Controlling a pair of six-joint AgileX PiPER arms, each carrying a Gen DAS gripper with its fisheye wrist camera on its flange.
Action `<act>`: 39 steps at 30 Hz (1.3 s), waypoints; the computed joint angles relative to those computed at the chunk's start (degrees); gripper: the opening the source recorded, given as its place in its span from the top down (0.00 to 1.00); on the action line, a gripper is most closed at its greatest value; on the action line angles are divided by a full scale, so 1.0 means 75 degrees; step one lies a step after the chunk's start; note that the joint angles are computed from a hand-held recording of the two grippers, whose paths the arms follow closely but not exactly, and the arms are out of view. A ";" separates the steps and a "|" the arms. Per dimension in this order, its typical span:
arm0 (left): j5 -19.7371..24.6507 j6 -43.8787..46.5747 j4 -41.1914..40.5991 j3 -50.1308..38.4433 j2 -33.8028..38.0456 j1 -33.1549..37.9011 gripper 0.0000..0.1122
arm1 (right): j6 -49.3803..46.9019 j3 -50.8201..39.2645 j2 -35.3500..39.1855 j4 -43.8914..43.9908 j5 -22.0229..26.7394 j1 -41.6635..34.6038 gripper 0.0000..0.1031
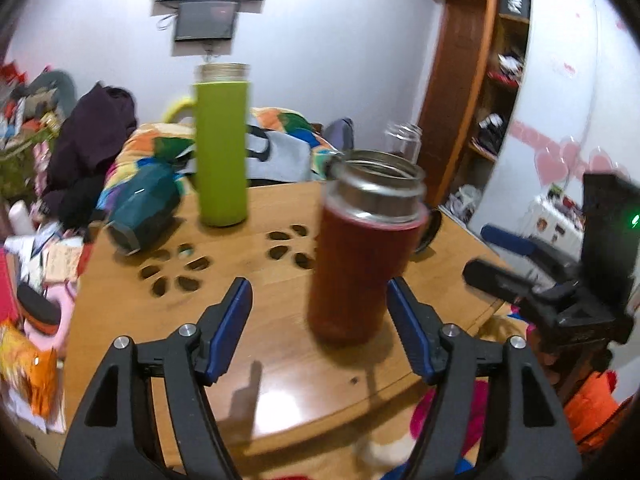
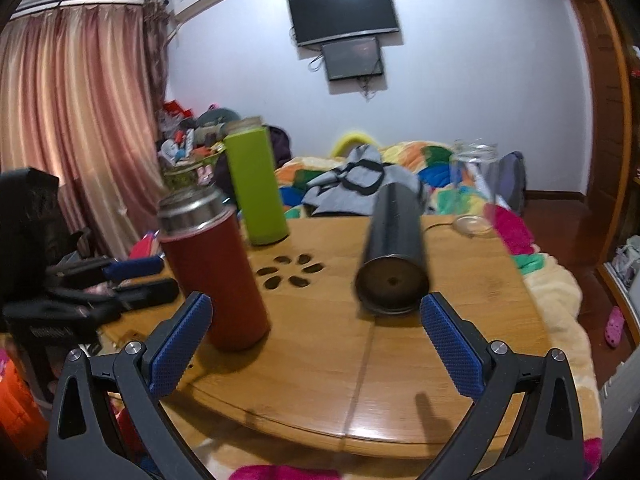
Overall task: Flip cup upside down
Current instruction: 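Lift the red thermos with the left tool while the right tool approaches it, then close the right tool on the red thermos while the left tool opens and releases, then tilt the held red thermos with the right tool until it lies sideways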
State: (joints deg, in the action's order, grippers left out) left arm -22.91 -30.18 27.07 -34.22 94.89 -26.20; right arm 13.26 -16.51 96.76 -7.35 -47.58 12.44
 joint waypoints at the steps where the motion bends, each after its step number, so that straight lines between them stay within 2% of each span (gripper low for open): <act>1: -0.0084 -0.0177 0.0158 0.0133 -0.0085 0.0204 0.38 | 0.0173 -0.0161 0.0194 -0.0340 0.0026 -0.0001 0.00; 3: -0.0213 0.0065 -0.0146 0.0313 -0.0156 0.0488 0.38 | 0.0212 -0.0585 0.0529 -0.0458 0.0302 0.0255 0.00; 5: -0.0238 0.0675 -0.0774 0.0352 -0.0072 0.0600 0.39 | -0.0157 -0.1057 0.0891 -0.0019 0.0622 0.0698 0.00; 9: -0.0228 0.0829 -0.0784 0.0104 0.0266 0.0774 0.53 | -0.0750 -0.1632 0.1356 0.0679 0.1038 0.1198 0.01; 12: -0.0272 0.0980 -0.0851 -0.0048 0.0491 0.0749 0.63 | -0.0765 -0.1928 0.1553 0.0615 0.1309 0.1255 0.10; 16: -0.0327 0.0630 -0.0515 -0.0210 0.0691 0.0711 0.68 | -0.0124 -0.2171 0.1724 -0.0214 0.1453 0.1063 0.27; 19: -0.0293 0.0148 -0.0016 -0.0358 0.0791 0.0757 0.74 | 0.0097 -0.2134 0.1682 -0.0633 0.1408 0.1018 0.41; 21: -0.0194 -0.0328 0.0478 -0.0569 0.0882 0.0762 0.79 | -0.0416 -0.2066 0.1592 -0.0069 0.1475 0.1226 0.42; 24: 0.0062 -0.0880 0.1025 -0.0940 0.1015 0.0693 0.85 | -0.0473 -0.2025 0.1437 -0.0107 0.1696 0.1210 0.42; 29: 0.0067 -0.3291 0.3454 -0.1682 0.1386 0.0819 0.87 | -0.0301 -0.2087 0.1067 -0.0477 0.2471 0.1022 0.42; 32: 0.0078 -0.4148 0.4300 -0.2000 0.1564 0.0770 0.88 | -0.0673 -0.1999 0.0842 -0.0353 0.2731 0.1049 0.42; 34: 0.0045 -0.4304 0.4449 -0.2067 0.1618 0.0742 0.88 | -0.0690 -0.1949 0.0652 -0.0593 0.2909 0.1009 0.43; 36: 0.0098 -0.4187 0.4310 -0.2057 0.1611 0.0698 0.94 | -0.0671 -0.1936 0.0549 -0.0753 0.2986 0.0983 0.43; 37: 0.0167 -0.4147 0.4253 -0.2061 0.1622 0.0690 0.94 | -0.0717 -0.1895 0.0472 -0.0766 0.3021 0.0965 0.43; 39: 0.0068 -0.4572 0.4620 -0.2108 0.1726 0.0814 0.95 | -0.0849 -0.1882 0.0490 -0.0628 0.3018 0.0958 0.43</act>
State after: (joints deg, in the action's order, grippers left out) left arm -22.40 -64.47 61.72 -50.02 107.83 -20.10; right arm 6.89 -30.63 100.44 -12.06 -24.94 19.62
